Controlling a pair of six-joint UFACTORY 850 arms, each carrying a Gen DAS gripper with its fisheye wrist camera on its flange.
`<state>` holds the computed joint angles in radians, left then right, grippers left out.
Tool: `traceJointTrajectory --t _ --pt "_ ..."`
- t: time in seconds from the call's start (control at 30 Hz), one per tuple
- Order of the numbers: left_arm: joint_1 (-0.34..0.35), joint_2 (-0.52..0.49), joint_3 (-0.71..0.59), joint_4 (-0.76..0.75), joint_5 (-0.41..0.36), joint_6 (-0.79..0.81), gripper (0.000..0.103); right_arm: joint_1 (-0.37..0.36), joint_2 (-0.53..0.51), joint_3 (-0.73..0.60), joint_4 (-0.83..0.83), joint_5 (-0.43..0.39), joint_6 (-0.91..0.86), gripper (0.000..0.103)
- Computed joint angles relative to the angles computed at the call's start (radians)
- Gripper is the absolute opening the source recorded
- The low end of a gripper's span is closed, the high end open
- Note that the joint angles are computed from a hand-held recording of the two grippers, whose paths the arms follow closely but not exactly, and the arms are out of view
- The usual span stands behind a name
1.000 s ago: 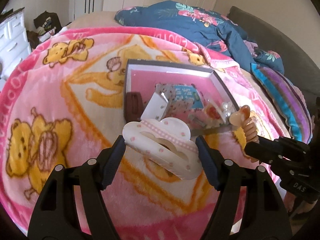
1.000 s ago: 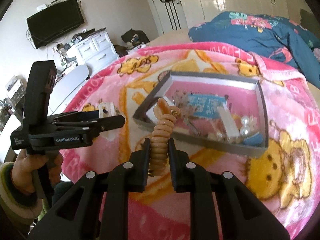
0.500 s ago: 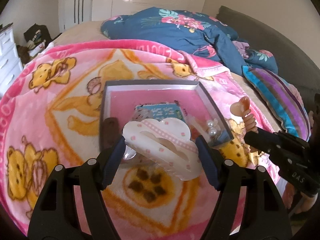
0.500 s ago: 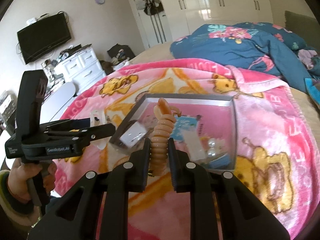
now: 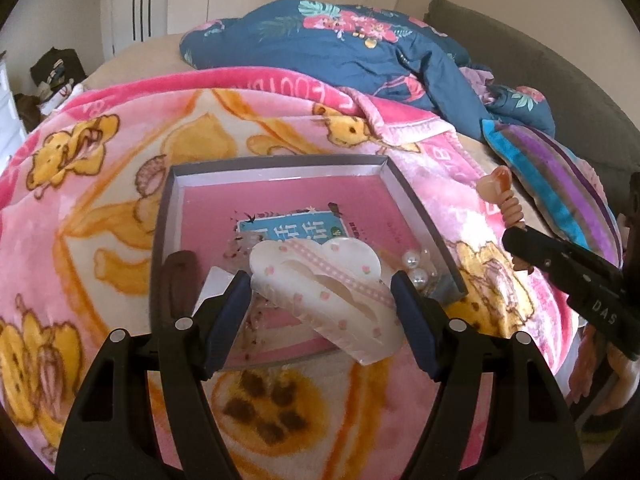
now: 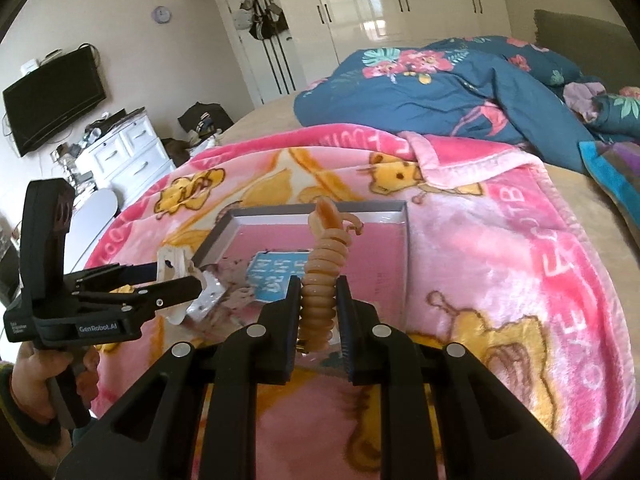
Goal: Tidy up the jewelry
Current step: 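Carry the hair tie and claw clip into the box and open both tools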
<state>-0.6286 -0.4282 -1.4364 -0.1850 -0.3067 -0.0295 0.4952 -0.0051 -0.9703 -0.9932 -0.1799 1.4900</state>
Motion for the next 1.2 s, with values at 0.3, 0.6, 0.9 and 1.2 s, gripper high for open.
traceJointTrajectory --t 0.3,0.6,0.9,1.2 --pt "0.01 -0.076 -0.058 -0.01 -0.034 0.001 0.055 -0.024 -0.08 -0.035 0.204 0.042 -0.202 0.017" --pt "0.026 -0.107 -0.07 -0.032 -0.051 0.018 0.055 -0.015 -0.173 -0.084 0.635 0.048 -0.637 0.017" --pt "0.043 -0.103 -0.057 -0.051 -0.056 0.034 0.055 0.001 -0.232 -0.121 0.85 0.035 -0.846 0.019" --pt "0.045 -0.091 -0.043 -0.055 -0.056 0.034 0.055 0.01 -0.215 -0.11 0.735 0.028 -0.718 0.034"
